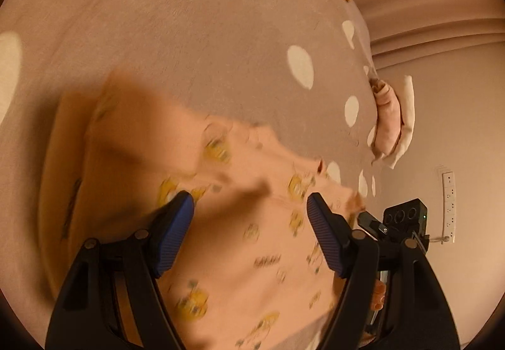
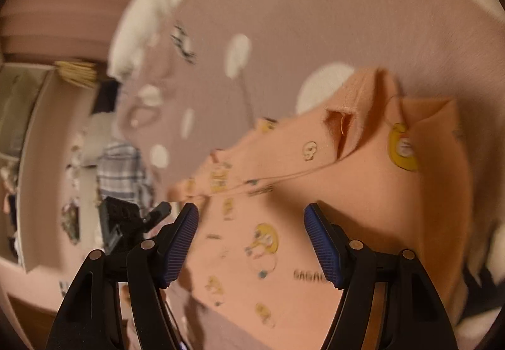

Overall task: Fold small clothes
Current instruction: 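Fold the hem up toward the collar with both grippers and release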

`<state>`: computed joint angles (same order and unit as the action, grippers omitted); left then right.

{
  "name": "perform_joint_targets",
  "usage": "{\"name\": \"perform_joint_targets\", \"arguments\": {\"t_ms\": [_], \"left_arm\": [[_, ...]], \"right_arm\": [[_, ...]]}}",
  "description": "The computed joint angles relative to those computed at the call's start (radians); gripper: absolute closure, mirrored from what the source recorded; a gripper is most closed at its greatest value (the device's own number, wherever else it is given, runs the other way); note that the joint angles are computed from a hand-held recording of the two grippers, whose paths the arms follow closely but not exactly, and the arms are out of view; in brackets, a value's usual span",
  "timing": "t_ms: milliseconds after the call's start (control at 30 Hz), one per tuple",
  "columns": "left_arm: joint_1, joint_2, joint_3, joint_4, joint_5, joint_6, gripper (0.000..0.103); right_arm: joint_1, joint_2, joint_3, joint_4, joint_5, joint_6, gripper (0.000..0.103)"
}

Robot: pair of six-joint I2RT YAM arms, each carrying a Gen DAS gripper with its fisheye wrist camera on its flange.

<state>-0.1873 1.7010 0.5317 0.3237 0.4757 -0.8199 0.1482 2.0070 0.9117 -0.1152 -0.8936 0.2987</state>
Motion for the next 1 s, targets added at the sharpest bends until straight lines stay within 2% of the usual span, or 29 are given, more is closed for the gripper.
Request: {"name": "perform_joint_targets", "arguments": {"t_ms": [100,133,233,267,300,367,467,667,767,867,933,1000], "left_arm": [[0.015,0.039,0.052,0.059,-0.034,-0.015,0.029],[0.035,0.06,0.047,0.129,-0.03,-0.057,0.029],[0.107,0.083,-0.018,0.365,-0.012,-0.22,0.027],[0.128,0.065,-0.042,0.39,-0.015,-0.233,0.027],[0.139,0.039,-0.058,0.378,-0.017,-0.223,0.027],[0.168,-0.039,-0.082,0.285,-0.004,-0.159,0.027],[0.224,-0.185,-0.148,0.125,0.025,-0.044,0.027],[0.378,-0.568,-0.358,-0.15,0.125,0.131,0.027],[0.366,-0.6,-0.414,-0.194,0.149,0.17,0.027],[0.301,-0.559,-0.475,-0.102,0.14,0.136,0.027],[0.247,-0.568,-0.517,-0.028,0.114,0.088,0.027],[0.218,-0.58,-0.519,-0.011,0.111,0.061,0.027]], "right_arm": [[0.005,0.044,0.035,0.149,-0.006,0.127,0.032],[-0.003,0.051,0.024,0.204,-0.023,0.164,0.032],[-0.039,0.086,-0.025,0.522,-0.076,0.377,0.032],[-0.051,0.082,-0.052,0.613,-0.063,0.441,0.032],[-0.076,0.073,-0.07,0.649,-0.071,0.46,0.032],[-0.088,0.045,-0.088,0.625,-0.075,0.436,0.032],[-0.123,-0.051,-0.135,0.462,-0.056,0.261,0.032],[-0.232,-0.202,-0.261,0.314,-0.07,0.055,0.032],[-0.275,-0.229,-0.288,0.181,-0.034,-0.083,0.032],[-0.312,-0.223,-0.315,0.1,-0.015,-0.169,0.032],[-0.308,-0.219,-0.33,0.094,-0.009,-0.178,0.032],[-0.317,-0.197,-0.341,0.085,-0.01,-0.203,0.032]]}}
